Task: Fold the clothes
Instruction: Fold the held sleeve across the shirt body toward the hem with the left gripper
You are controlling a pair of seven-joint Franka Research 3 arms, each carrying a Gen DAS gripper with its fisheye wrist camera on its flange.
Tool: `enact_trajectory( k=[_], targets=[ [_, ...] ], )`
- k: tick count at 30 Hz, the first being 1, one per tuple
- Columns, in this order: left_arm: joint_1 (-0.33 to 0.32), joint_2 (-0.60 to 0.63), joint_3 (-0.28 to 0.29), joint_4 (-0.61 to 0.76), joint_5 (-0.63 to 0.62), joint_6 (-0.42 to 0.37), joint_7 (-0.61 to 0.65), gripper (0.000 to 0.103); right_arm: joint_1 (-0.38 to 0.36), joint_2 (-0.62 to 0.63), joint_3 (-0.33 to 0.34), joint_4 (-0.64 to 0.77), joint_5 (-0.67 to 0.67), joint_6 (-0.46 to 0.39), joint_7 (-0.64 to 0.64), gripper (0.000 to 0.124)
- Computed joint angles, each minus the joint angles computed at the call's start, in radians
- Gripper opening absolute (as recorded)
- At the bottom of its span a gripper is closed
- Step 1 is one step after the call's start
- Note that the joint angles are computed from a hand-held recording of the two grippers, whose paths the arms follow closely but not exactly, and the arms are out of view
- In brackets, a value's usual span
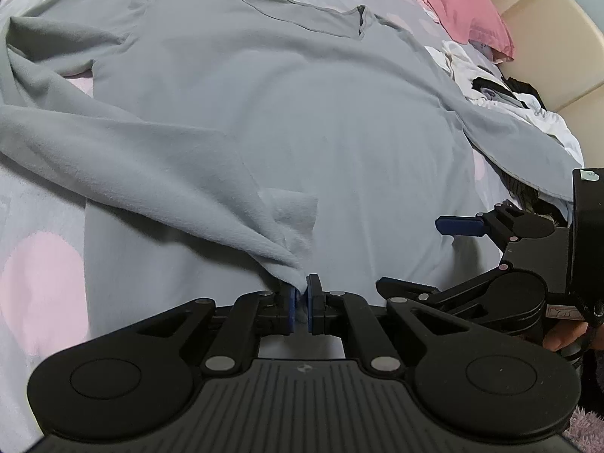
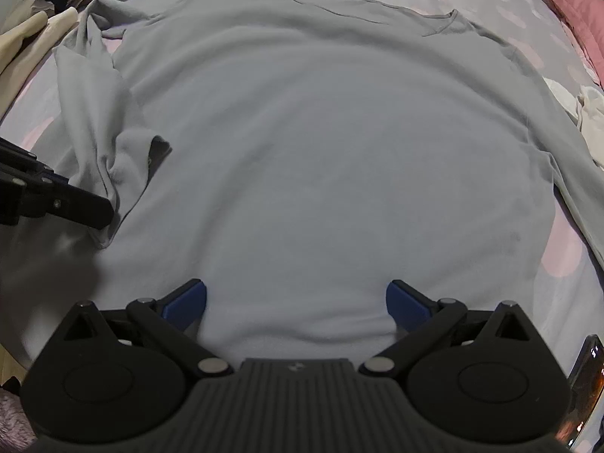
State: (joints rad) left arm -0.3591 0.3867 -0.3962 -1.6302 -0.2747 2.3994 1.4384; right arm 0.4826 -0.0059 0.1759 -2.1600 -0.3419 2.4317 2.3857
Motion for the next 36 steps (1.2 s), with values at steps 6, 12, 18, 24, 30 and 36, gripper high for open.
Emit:
enact_trajectory(
  k=[6,12,18,24,30,36],
  targets=[
    [-0.012,-0.003,0.006,0.001,0.033,-0.004,-0.004,0.003,0.001,-0.008,0.002,-0.017,-0.019,0.018,-0.001,0.103],
    [-0.013,-0.010,0.008,-0.007,0.044,-0.001,-0.009,0.003,-0.002,-0.013,0.003,-0.028,-0.033,0.034,-0.008,0.103],
    [-0.020,-0.020,0.012,-0.017,0.067,-0.001,-0.014,0.003,0.001,0.011,0.001,0.008,-0.012,0.003,-0.027,0.103],
    [-0.022,-0.026,0.012,-0.024,0.080,0.004,-0.012,0.004,0.001,0.012,-0.007,0.031,0.023,-0.010,-0.061,0.103],
    [-0.015,-0.035,0.011,-0.031,0.064,-0.003,-0.009,0.004,-0.017,-0.017,-0.014,0.022,0.037,0.046,-0.020,0.101],
    [-0.021,-0.023,0.016,0.006,0.078,-0.055,-0.010,0.011,-0.034,-0.016,-0.009,0.028,0.040,0.134,0.025,0.077]
  ],
)
